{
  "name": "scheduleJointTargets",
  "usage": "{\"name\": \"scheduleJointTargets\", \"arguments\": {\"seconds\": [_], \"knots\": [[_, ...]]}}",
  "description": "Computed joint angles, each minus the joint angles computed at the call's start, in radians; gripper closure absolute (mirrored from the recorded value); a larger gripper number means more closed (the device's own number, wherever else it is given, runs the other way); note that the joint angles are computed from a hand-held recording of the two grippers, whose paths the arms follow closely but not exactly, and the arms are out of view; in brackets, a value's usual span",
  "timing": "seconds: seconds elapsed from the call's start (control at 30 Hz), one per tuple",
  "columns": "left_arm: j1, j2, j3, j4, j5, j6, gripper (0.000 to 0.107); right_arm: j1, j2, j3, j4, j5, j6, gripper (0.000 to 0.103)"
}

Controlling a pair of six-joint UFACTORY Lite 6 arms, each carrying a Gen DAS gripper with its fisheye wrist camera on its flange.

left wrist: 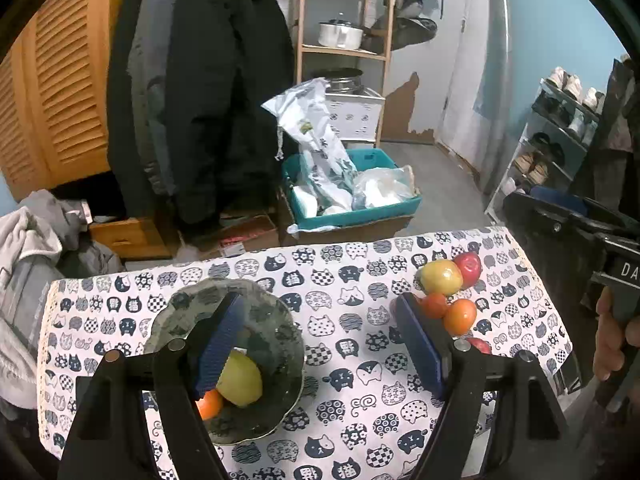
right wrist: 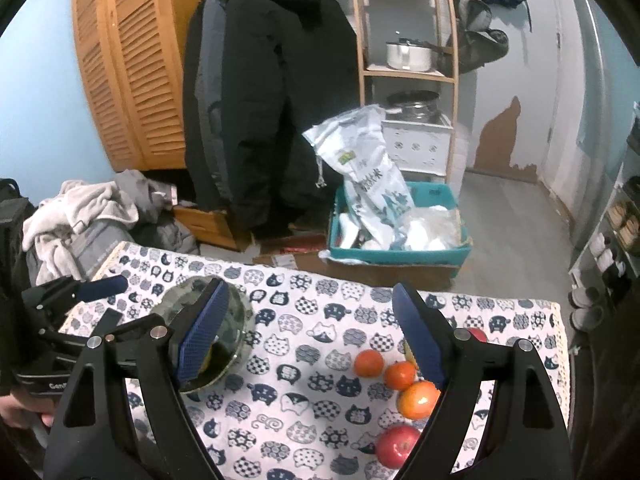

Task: Organize fruits
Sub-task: 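Lift both tools from the bowl and move back toward the fruit cluster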

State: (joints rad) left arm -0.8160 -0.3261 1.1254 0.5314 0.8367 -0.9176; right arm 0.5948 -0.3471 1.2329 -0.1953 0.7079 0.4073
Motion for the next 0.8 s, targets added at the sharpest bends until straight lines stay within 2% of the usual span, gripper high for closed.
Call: {"name": "scheduleJointTargets", "arguments": {"seconds": [0.8], "knots": [[-0.065,0.341,0.195,-0.047,-0.088,0.04,0.028,-0.441,-0.131,-0.234,0.345,0.0,-0.473,0.019]]}}
